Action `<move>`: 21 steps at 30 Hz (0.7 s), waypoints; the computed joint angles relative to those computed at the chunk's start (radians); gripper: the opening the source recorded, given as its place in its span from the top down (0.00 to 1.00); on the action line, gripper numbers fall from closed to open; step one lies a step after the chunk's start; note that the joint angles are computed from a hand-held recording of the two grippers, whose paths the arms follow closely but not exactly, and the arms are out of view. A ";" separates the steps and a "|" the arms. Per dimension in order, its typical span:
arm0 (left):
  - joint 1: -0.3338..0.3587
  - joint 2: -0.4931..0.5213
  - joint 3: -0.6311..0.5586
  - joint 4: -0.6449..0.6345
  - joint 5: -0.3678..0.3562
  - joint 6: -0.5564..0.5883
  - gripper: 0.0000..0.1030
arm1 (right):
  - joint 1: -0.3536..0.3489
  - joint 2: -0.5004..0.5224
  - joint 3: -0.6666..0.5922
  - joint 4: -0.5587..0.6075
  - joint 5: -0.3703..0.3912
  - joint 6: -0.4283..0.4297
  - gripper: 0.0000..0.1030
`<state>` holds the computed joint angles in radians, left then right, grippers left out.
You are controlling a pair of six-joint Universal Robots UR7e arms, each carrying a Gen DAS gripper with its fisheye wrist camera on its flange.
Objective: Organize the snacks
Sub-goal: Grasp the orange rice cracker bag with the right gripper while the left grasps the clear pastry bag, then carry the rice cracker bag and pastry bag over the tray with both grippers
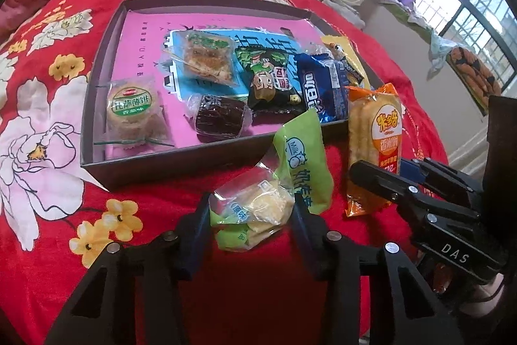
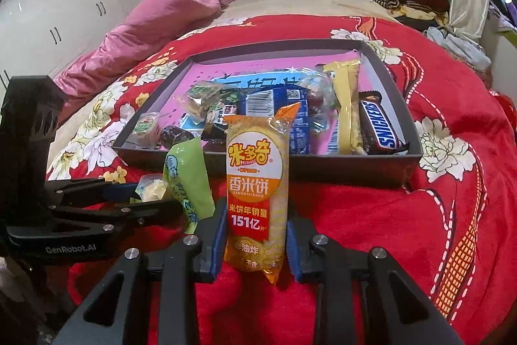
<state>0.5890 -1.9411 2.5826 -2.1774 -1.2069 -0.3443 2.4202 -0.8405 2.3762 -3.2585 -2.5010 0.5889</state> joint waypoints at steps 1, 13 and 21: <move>-0.006 0.004 0.000 0.002 0.002 -0.002 0.56 | -0.002 -0.001 0.002 -0.003 0.002 0.003 0.69; -0.023 -0.014 -0.010 0.025 -0.057 -0.009 0.63 | 0.012 -0.010 0.003 0.002 0.011 0.015 0.69; -0.068 -0.123 -0.032 0.119 -0.035 -0.074 0.63 | 0.032 -0.031 0.007 0.007 -0.010 0.025 0.69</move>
<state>0.5209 -2.0637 2.5508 -2.0586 -1.2419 -0.4179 2.4525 -0.8710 2.3829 -3.2515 -2.5112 0.6142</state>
